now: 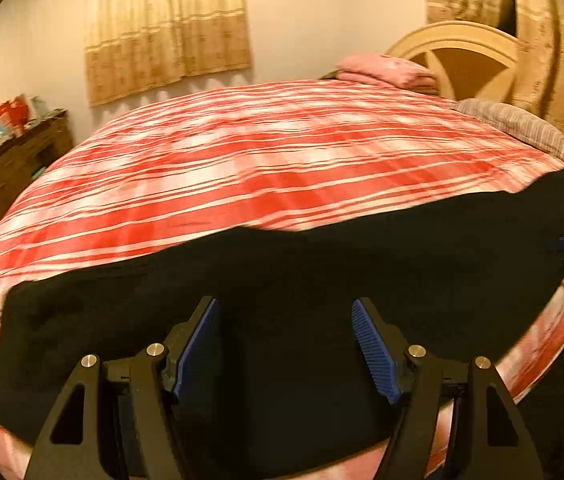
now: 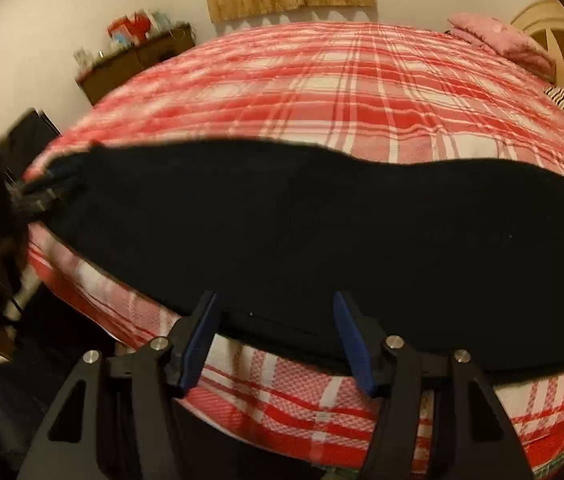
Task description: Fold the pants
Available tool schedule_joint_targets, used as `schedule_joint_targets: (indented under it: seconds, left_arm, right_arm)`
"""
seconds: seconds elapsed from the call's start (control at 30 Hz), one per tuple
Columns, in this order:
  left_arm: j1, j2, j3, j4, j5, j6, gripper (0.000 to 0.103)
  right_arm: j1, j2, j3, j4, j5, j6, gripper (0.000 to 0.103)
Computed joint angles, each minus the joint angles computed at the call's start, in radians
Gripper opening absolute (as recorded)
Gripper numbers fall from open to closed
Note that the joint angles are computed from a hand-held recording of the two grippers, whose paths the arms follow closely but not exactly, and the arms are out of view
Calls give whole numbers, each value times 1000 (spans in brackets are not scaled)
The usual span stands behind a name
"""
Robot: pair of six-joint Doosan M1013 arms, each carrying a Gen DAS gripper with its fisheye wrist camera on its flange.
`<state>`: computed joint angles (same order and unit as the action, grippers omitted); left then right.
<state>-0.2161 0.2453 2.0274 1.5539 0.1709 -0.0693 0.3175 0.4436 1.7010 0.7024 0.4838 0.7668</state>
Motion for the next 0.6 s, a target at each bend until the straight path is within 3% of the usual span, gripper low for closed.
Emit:
schedule_joint_targets:
  seconds: [0.07,0.17,0.23,0.33,0.4,0.5,0.6]
  left_arm:
    - [22,-1,7,33,22,-37,70]
    - [57,-3,23,90,22,-116,70]
    - [71,9,24,57,-4,-93,70]
    - [51,18,42,182,26,-173,80]
    - [38,20,48,214,52,-211,81]
    - [50,19,48,238,17,-243,81]
    - [55,15,59,368,10,-367,82]
  right_arm:
    - [-1,-4,-11,-12,30,9,61]
    - [-6,-4,-39,106,84,-77,55]
    - [12,9,-75,104,95,-76,54]
    - [52,55,-158,116,128,-74,50]
    - [72,88,-214,144,184,-76,49]
    - [102,161,-337,176,305,-35,46]
    - [130,244,-474,192,433,50,46]
